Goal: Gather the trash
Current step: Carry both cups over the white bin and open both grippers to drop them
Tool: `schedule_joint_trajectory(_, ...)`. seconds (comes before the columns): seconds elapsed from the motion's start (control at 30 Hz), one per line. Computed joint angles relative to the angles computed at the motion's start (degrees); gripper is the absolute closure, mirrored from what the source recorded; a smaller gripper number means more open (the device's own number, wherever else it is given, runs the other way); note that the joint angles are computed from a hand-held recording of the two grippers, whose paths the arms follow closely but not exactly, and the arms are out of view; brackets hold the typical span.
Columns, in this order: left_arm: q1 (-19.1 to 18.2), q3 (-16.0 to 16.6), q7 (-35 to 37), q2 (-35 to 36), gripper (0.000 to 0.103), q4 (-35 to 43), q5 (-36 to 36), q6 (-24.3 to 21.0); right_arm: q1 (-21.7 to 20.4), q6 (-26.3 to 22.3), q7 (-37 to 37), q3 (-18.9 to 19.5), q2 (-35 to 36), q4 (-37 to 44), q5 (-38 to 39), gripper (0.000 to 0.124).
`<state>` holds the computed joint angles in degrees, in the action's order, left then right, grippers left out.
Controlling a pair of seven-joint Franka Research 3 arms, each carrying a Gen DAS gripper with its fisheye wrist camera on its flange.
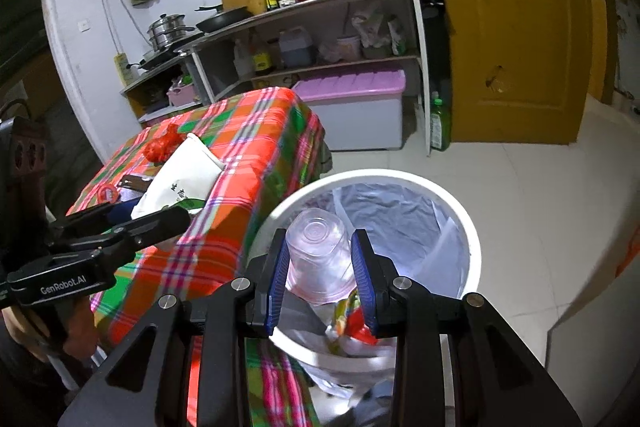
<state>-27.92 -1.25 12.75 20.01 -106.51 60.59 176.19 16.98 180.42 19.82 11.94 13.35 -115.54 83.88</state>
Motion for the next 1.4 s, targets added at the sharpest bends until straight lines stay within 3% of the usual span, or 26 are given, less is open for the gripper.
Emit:
schedule_joint_trajectory(0.4,2.6,-4.68,17.51,6.35,0.044,4.61,-16.25,-1.36,-2.6,-0.89,11.89,0.27,2.85,-0.23,-11.38,0.091)
schedule_joint_trajectory(0.67,3.47,-6.95,27.87,9.5,0.043,7.68,-26.12,-3.3,-3.34,-0.45,23.48,-0.09,4.36,-0.95,-23.66,0.091)
schedule_joint_trajectory(0.83,2.74,-6.16,29.93,10.01,0.043,7.8,-29.29,-3.1,-6.98,0.51,25.28,3.63,4.73,-1.44,-26.13,0.081)
schedule_joint_trajectory(1.17,0.85,-3.21,28.7,7.87,0.042,5.33,-30.06,-0.74,-13.01,2.34,23.45,10.53,3.8,-2.42,-25.12,0.08)
schedule_joint_trajectory(1.3,-2.13,0.9,24.84,5.57,0.042,2.47,-27.76,1.71,-15.44,2.96,17.69,14.2,2.58,-2.44,-19.62,0.08)
schedule_joint_trajectory(1.4,-6.16,6.15,19.49,3.47,0.042,0.19,-24.05,3.36,-14.94,3.02,13.41,14.61,1.72,-2.15,-15.28,0.08)
